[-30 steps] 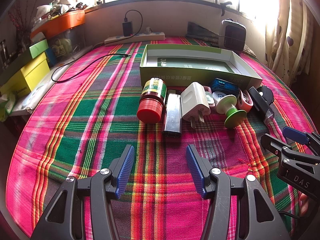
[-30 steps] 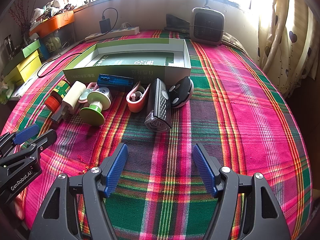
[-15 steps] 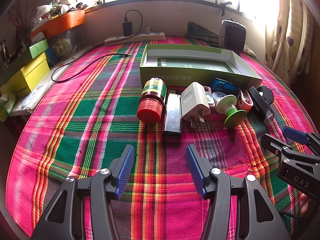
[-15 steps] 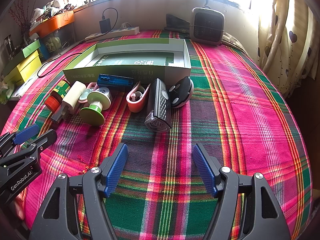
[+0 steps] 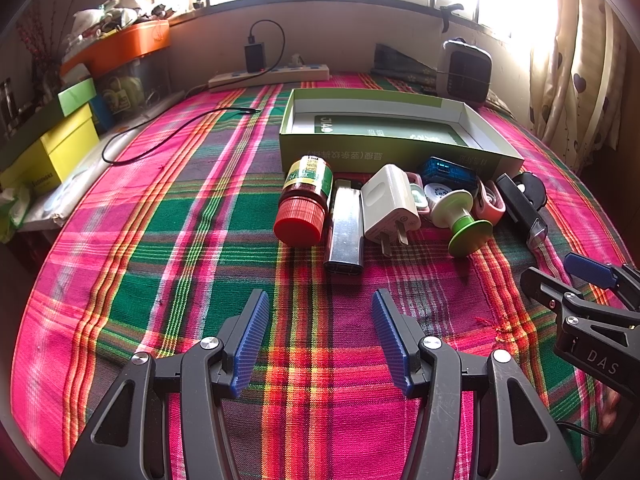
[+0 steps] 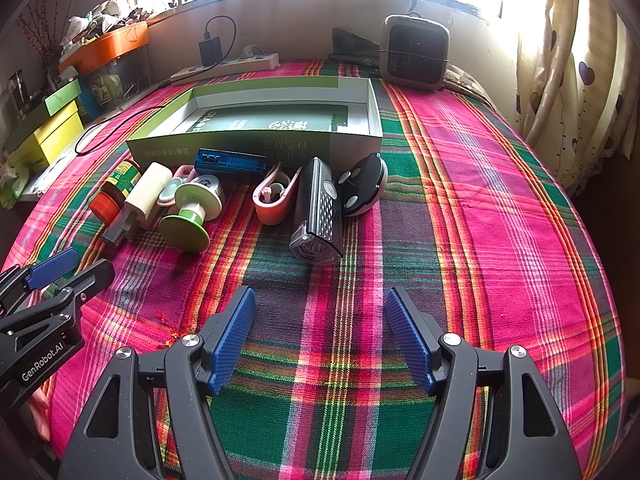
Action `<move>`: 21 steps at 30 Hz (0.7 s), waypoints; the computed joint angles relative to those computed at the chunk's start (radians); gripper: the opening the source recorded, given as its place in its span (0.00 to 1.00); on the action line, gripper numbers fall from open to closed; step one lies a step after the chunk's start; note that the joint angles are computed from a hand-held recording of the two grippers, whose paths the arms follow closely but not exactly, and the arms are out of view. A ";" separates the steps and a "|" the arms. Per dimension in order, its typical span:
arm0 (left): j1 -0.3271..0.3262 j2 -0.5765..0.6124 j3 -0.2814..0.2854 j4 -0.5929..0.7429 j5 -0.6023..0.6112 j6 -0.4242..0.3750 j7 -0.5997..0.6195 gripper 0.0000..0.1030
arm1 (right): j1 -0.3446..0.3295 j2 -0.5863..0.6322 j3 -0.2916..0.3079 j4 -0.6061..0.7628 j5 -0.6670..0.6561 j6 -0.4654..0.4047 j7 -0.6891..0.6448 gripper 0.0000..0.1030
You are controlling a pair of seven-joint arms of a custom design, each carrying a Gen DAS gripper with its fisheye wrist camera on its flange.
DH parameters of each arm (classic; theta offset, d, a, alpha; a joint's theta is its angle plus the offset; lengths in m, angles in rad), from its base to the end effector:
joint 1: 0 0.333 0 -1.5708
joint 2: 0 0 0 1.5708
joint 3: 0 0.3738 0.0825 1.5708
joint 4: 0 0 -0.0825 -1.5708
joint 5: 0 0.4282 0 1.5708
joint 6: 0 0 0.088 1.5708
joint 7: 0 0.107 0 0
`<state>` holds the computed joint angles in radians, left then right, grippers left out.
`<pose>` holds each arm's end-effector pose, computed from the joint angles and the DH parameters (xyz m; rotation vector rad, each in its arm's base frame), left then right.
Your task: Organize rigid objects
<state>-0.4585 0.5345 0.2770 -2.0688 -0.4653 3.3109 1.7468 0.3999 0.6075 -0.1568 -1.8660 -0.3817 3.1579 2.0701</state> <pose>0.6757 -0.0932 0.2761 -1.8204 1.7468 -0.6662 0.7075 0.2261 0.2780 -1.9639 1.6265 -0.5978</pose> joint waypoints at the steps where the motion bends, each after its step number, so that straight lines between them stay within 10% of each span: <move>1: 0.002 0.000 -0.002 0.000 0.003 -0.001 0.002 0.51 | -0.001 0.001 0.001 0.000 0.000 0.000 -0.001 0.66; 12: 0.160 -0.026 -0.149 0.009 0.074 -0.033 0.036 0.51 | -0.076 0.015 0.082 0.024 0.016 -0.011 -0.058 0.66; 21: 0.440 -0.032 -0.415 0.032 0.152 -0.048 0.048 0.51 | -0.151 0.014 0.167 0.045 0.051 -0.033 -0.145 0.66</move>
<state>-0.0189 0.5027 -0.1376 -2.0371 -0.3135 3.2625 1.7953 0.2486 0.6220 0.0107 -1.8214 -0.3311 3.1247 1.9252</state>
